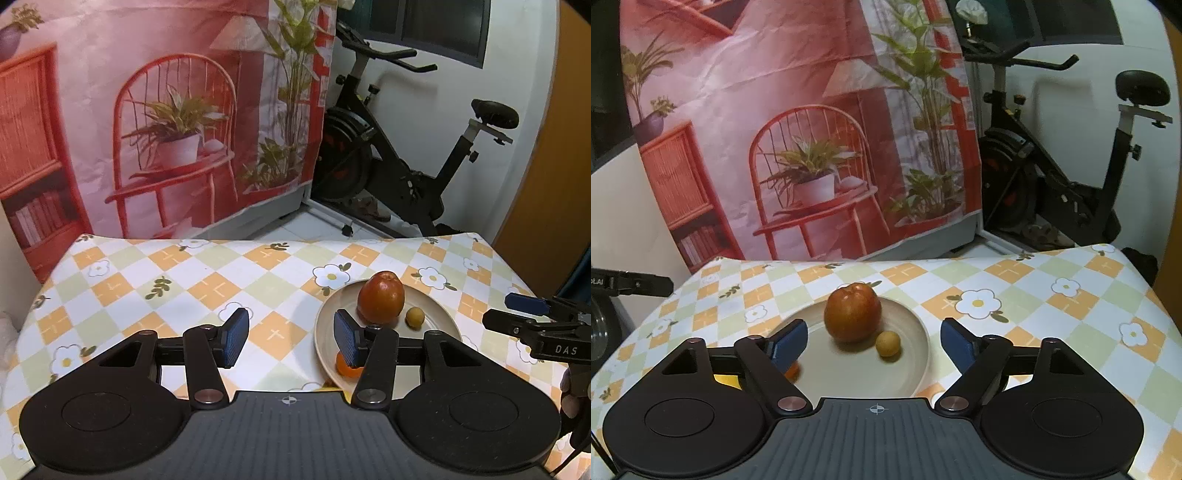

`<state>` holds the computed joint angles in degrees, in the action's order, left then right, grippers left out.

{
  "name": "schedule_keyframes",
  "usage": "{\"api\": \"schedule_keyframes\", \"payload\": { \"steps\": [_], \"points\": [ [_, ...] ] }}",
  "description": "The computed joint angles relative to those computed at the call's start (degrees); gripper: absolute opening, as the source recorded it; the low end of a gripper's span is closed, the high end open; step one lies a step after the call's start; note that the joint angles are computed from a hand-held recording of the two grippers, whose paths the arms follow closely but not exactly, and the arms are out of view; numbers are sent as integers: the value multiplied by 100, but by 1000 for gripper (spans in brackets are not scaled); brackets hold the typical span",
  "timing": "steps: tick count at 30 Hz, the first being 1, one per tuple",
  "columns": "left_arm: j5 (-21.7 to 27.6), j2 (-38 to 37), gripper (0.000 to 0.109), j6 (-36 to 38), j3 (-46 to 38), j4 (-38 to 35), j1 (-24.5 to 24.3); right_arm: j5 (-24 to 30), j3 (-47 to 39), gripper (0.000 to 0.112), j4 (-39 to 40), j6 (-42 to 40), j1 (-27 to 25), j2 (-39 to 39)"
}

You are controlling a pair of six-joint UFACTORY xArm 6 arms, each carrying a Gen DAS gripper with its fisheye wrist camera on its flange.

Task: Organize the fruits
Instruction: 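Open both grippers to drop the kiwi and tangerine onto the plate, then withdraw both tools from the plate and move the left tool toward a lemon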

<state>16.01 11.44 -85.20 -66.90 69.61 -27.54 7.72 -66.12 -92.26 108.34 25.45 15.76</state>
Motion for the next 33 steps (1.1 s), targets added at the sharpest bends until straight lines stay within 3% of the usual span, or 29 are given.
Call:
{"api": "schedule_keyframes", "payload": {
  "steps": [7, 22, 33],
  "points": [
    [126, -576, 54, -526, 545, 429, -109, 216, 393, 86, -162, 372, 215, -435],
    [421, -1236, 54, -1254, 1397, 614, -328, 559, 967, 96, 496, -254, 649, -857],
    [292, -1279, 54, -1113, 1678, 325, -299, 453, 969, 97, 1223, -1061, 871, -669]
  ]
}}
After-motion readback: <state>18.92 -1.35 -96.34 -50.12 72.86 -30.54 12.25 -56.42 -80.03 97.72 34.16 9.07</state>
